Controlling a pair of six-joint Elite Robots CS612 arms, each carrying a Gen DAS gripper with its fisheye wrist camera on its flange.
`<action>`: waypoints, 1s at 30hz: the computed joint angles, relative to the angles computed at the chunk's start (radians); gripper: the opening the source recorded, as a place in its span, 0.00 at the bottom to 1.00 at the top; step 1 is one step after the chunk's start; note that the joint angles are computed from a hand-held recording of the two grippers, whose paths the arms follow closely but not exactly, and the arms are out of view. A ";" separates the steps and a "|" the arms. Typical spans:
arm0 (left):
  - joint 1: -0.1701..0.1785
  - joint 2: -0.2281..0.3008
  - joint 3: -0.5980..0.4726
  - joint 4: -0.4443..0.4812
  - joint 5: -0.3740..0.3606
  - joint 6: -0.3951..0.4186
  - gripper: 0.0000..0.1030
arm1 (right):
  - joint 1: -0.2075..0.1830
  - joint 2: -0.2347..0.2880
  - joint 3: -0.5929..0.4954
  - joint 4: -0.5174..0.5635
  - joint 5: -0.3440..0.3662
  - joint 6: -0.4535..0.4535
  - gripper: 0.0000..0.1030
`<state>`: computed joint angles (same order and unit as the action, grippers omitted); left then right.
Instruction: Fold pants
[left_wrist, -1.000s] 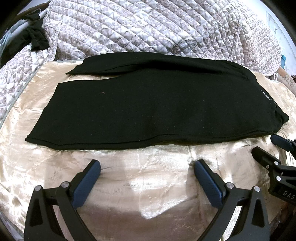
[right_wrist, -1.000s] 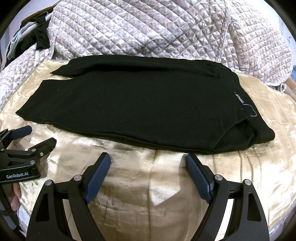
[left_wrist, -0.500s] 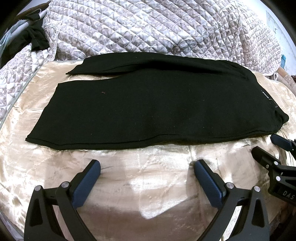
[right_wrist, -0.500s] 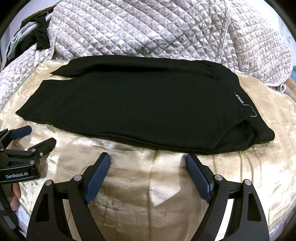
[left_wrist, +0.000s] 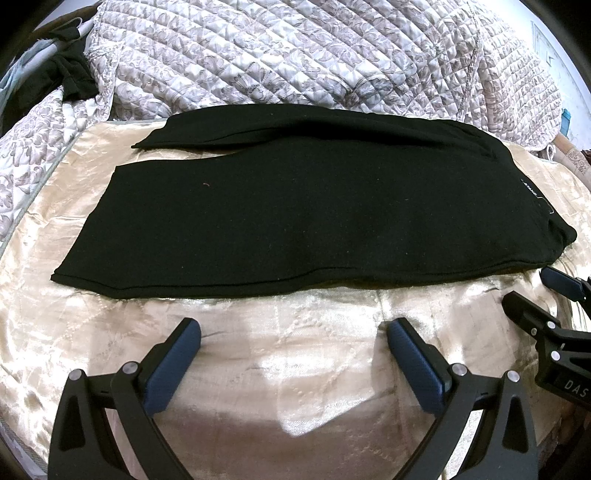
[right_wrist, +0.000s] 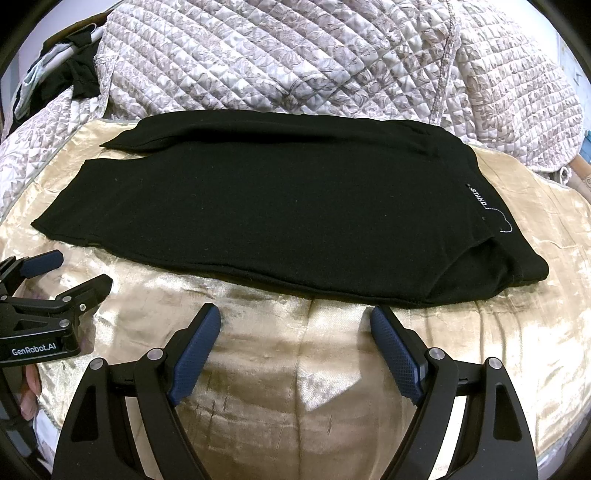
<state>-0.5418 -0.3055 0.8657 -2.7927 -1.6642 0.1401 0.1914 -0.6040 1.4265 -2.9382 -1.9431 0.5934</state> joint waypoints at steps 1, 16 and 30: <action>0.000 0.000 -0.001 0.001 0.000 0.001 1.00 | 0.000 0.000 0.001 -0.001 0.000 0.000 0.81; 0.002 -0.001 -0.004 0.010 -0.001 0.002 1.00 | -0.003 -0.002 0.004 -0.008 0.010 0.001 0.81; 0.008 -0.006 0.000 0.019 -0.043 -0.006 0.98 | -0.017 -0.013 0.051 -0.121 0.086 -0.035 0.81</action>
